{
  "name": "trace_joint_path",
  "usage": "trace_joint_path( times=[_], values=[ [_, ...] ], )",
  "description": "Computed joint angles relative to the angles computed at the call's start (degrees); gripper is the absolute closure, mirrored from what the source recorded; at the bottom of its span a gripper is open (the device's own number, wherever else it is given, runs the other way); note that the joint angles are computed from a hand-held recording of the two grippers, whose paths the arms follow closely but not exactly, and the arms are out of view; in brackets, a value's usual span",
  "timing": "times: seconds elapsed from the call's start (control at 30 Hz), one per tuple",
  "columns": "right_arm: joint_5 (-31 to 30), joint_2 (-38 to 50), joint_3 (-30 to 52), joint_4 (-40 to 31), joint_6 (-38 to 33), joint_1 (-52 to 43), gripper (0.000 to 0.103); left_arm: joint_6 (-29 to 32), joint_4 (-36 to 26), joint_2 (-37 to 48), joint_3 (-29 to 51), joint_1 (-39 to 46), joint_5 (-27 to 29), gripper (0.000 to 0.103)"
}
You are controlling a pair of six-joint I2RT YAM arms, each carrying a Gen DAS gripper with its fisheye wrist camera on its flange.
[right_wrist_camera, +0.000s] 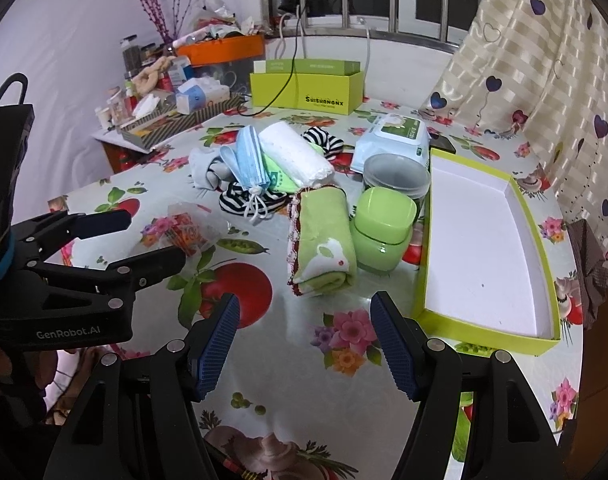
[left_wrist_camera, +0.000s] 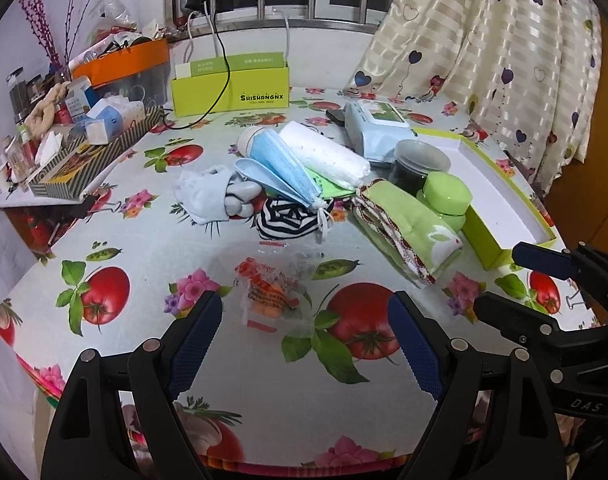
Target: Organize soft objects
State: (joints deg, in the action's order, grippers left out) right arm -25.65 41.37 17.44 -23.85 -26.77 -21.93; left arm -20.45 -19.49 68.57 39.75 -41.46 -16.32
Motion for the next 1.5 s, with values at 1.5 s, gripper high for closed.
trace_joint_path(
  times=[1.5],
  values=[
    [-0.21, 19.46, 5.46, 11.59, -0.08, 5.74, 0.031, 4.54, 5.59, 5.58, 0.83, 9.49, 8.72, 0.018]
  ],
)
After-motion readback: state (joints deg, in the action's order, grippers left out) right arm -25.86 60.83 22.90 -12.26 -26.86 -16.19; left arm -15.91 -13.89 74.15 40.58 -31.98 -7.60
